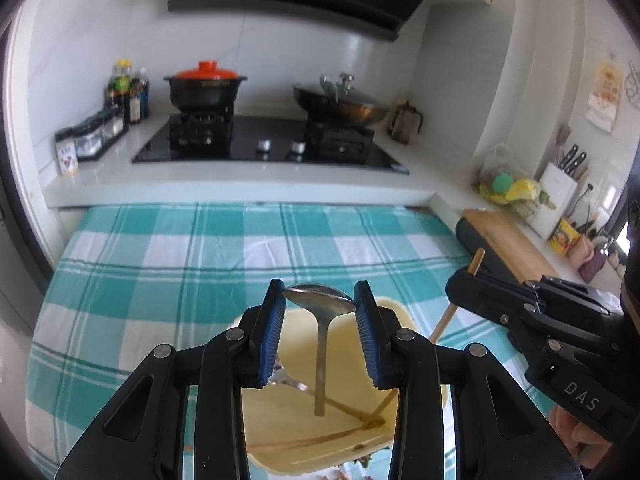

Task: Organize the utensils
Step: 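Carry the spoon into the cream holder with the left tool while the right drops its chopstick in, then withdraw both open tools from the holder back over the chopsticks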

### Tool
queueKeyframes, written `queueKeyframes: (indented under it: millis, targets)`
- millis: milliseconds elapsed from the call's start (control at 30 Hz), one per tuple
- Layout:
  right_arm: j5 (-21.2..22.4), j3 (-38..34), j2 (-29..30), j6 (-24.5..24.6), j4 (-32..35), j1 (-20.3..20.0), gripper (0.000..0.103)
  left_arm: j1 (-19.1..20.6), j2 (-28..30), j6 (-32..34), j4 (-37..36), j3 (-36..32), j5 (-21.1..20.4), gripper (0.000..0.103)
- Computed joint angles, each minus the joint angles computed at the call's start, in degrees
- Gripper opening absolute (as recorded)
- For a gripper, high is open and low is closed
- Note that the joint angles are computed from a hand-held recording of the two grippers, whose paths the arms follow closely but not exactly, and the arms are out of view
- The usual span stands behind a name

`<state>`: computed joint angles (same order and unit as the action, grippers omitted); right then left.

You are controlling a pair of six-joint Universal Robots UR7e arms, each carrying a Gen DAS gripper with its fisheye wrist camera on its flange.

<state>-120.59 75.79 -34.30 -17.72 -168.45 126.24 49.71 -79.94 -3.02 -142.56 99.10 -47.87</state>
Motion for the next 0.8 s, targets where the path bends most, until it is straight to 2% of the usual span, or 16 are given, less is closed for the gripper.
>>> queueKeyframes:
  millis: [100, 167, 233, 267, 333, 400, 433, 467, 533, 633, 800]
  targets:
    - [-0.55, -1.34, 1.09, 2.79, 1.13, -0.89, 0.007, 0.39, 0.57, -4.36, 3.47, -0.31, 2.48, 0.039]
    - [-0.25, -0.53, 0.52, 4.96, -0.43, -0.95, 0.023, -0.18, -1.06, -5.6, 2.94, 0.91, 2.28, 0.05]
    - [0.72, 1.37, -1.06, 6.0, -2.6, -0.55, 0.031, -1.57, -3.39, -4.94, 2.93, 2.13, 2.43, 0.067]
    - [0.56, 1.93, -1.74, 5.64, -2.98, -0.09, 0.031, -2.76, -4.94, -4.24, 3.68, 2.98, 3.6, 0.069]
    - [-0.53, 5.07, -4.25, 3.62, -3.64, 1.15, 0.032, -5.39, -8.92, -3.37, 7.16, 5.16, 6.08, 0.085]
    - [-2.72, 10.11, -7.39, 1.56, -4.57, 2.48, 0.04, -7.53, -14.13, -4.24, 12.71, 8.31, 6.7, 0.099]
    - [-3.86, 13.28, -9.21, 1.1, -4.57, 3.02, 0.047, -8.43, -17.04, -5.81, 16.7, 10.1, 6.25, 0.1]
    - [-4.89, 16.63, -11.07, 1.19, -4.22, 3.4, 0.05, -8.99, -19.7, -8.24, 21.67, 11.66, 5.32, 0.1]
    - [-6.91, 23.47, -14.6, 2.96, -2.41, 3.73, 0.05, -9.77, -24.53, -14.33, 30.66, 15.37, 3.92, 0.1]
    - [-11.55, 33.67, -17.96, 7.2, -1.81, 3.72, 0.05, -12.7, -31.82, -25.66, 39.8, 23.01, 5.66, 0.099]
    - [-15.96, 46.54, -19.95, 17.21, -5.42, 1.83, 0.05, -15.39, -38.22, -38.03, 45.54, 31.03, 5.72, 0.099]
